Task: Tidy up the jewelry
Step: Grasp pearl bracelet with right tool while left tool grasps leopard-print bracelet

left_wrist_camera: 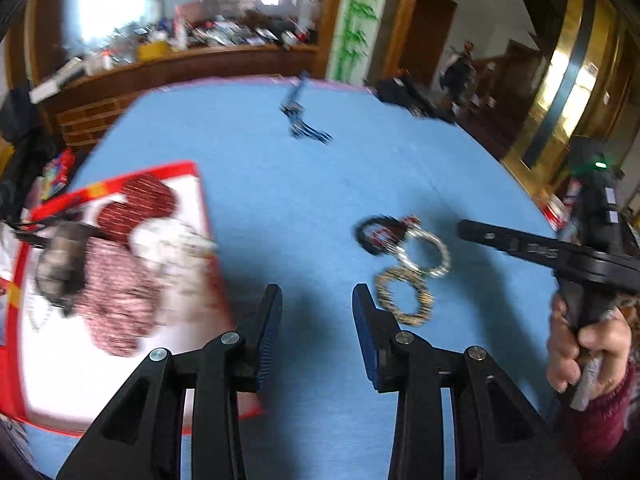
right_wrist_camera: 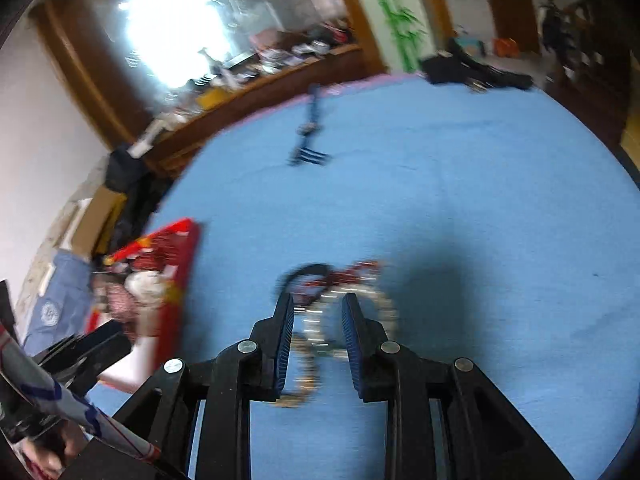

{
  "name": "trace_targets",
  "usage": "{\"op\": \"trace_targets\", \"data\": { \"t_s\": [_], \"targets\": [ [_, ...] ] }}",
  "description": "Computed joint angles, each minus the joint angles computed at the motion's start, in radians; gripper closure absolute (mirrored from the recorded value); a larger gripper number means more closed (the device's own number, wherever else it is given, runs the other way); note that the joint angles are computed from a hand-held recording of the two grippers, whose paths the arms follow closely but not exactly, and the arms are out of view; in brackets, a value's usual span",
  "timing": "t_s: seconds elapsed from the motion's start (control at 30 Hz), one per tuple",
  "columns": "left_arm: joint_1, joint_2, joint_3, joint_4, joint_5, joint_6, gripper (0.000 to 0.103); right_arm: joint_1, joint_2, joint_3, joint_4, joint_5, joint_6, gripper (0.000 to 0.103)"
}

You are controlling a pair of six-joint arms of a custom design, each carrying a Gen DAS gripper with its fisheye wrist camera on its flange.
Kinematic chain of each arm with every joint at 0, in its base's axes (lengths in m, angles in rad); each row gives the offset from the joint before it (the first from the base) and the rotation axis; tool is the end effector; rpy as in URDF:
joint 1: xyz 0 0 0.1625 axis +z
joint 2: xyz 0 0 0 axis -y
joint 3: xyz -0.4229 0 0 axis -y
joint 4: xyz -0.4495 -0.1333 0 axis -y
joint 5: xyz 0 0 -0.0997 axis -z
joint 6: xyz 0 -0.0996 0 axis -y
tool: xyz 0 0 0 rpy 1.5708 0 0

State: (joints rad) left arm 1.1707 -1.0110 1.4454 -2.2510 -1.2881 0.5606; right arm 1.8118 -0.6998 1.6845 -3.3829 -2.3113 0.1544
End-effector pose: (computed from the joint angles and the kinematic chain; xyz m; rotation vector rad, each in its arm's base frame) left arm -0.1447 -0.7556 0.2632 1.2610 2.5276 -0.3155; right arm 0.2298 -0.6579 0.0840 -0.2949 -2.3375 1.1769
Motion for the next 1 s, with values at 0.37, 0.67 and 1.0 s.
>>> {"op": "trace_targets", "data": {
  "t_s": [0.37,0.67,1.0],
  "targets": [
    [-0.030,0.082,-0.022,0.087,0.042,-0.075,0.066,-0.055,0.002,-0.029,0.167,0.005,0.038,0.076],
    [-0.030,0.128,-0.030,0.089,0.091,-0.089,0.063,-0.030,0.065,-0.097,0.156,-0.158,-0.077,0.094],
    [-0.054,0.124,0.061,-0.068,0.128,0.010,0.095,-0.026,0.006,0.017,-0.218,-0.102,-0.132,0.093]
  ]
}}
